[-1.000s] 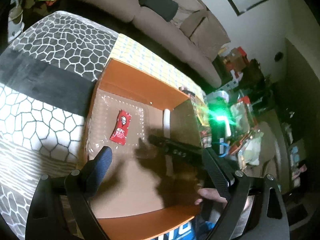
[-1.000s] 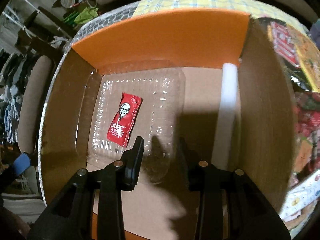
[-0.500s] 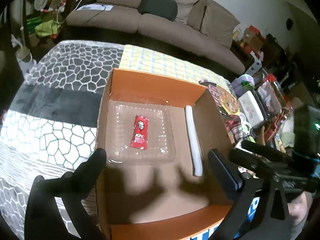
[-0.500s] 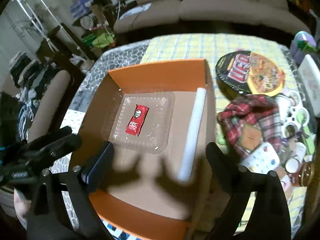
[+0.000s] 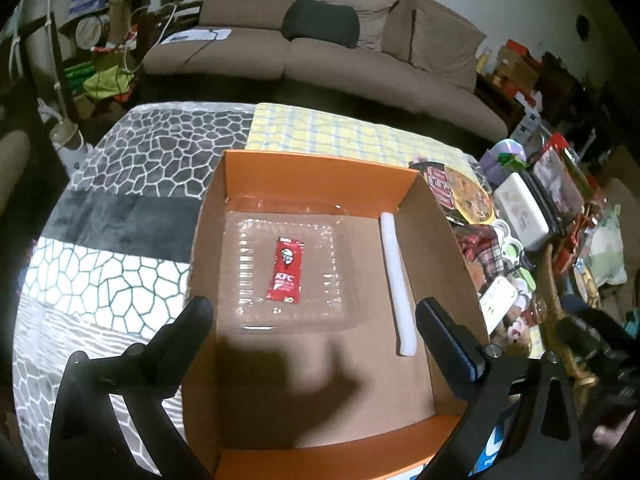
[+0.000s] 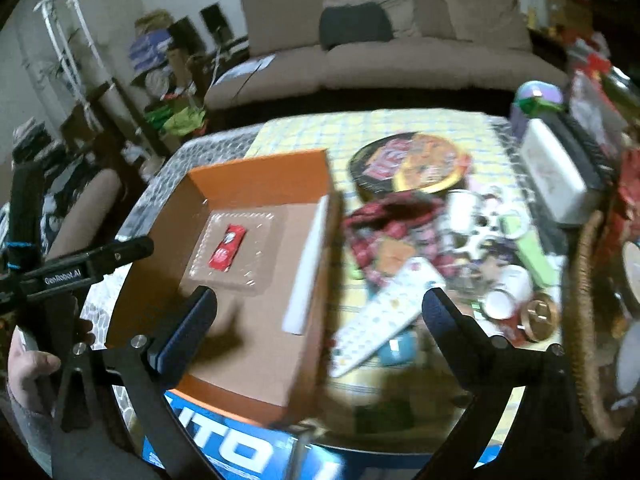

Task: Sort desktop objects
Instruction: 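Reach the left tool into the clutter toward the white remote control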

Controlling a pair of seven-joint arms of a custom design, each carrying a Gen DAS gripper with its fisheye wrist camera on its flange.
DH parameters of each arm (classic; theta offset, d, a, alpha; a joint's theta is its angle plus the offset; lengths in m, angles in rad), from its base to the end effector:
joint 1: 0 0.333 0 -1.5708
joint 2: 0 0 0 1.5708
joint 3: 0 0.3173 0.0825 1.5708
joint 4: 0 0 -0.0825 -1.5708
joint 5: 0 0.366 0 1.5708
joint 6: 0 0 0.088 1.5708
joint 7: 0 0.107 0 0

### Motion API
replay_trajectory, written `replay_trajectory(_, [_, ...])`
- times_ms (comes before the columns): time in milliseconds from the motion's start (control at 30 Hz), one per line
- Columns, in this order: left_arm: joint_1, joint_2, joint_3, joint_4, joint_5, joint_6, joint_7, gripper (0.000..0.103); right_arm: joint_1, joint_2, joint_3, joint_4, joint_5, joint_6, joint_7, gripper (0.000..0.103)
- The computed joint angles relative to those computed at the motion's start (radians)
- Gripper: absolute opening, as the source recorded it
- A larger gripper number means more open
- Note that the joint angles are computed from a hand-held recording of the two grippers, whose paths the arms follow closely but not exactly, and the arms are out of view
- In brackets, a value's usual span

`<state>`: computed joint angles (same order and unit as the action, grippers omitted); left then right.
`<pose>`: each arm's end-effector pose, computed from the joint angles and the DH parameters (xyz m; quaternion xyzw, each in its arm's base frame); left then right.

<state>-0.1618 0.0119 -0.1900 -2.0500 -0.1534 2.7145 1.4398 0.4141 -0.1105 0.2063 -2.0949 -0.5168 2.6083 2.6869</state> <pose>0.5489 -0.1952 0.5176 -0.6340 0.7021 -0.3012 0.1197 0.4378 0.3309 0.5463 -0.6184 0.7005 -0.1765 0.3093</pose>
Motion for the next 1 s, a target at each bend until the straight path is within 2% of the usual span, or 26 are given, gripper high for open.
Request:
replay_trajectory(100, [-0.011, 0.004, -0.006, 0.001, 0.09, 0.002, -0.071, 0.103, -0.029, -0.076, 0.018, -0.059, -0.097, -0.046, 0.086, 0.103])
replay_trajectory(167, [-0.019, 0.004, -0.013, 0.001, 0.078, 0.009, -0.062, 0.103, -0.051, -0.126, 0.023, -0.104, -0.127, -0.069, 0.123, 0.103])
replay_trajectory(267, [-0.038, -0.007, -0.031, -0.002, -0.038, 0.028, 0.052, 0.103, -0.095, -0.204, 0.01, -0.198, -0.12, -0.002, 0.179, 0.103])
replay_trajectory(400, [-0.081, -0.019, -0.055, -0.007, -0.008, 0.058, 0.045, 0.103, -0.168, -0.287, 0.013, -0.295, -0.1, 0.067, 0.213, 0.103])
replay_trajectory(533, [-0.128, 0.036, -0.083, 0.074, -0.038, -0.017, 0.102, 0.103, -0.182, -0.322, -0.02, -0.368, -0.003, 0.171, 0.141, 0.102])
replay_trajectory(667, [-0.18, 0.099, -0.093, 0.136, 0.125, -0.036, 0.052, 0.103, -0.184, -0.361, -0.037, -0.421, 0.083, 0.192, 0.028, 0.102])
replay_trajectory(767, [-0.204, 0.175, -0.107, 0.214, 0.151, -0.1, 0.092, 0.103, -0.175, -0.396, -0.065, -0.485, 0.162, 0.24, -0.033, 0.102])
replay_trajectory(900, [-0.246, 0.265, -0.082, 0.321, 0.261, -0.192, 0.059, 0.103, -0.137, -0.436, -0.127, -0.564, 0.271, 0.332, -0.117, 0.102])
replay_trajectory(1000, [-0.247, 0.325, -0.089, 0.409, 0.258, -0.276, 0.111, 0.103, -0.139, -0.443, -0.128, -0.579, 0.316, 0.358, -0.158, 0.102])
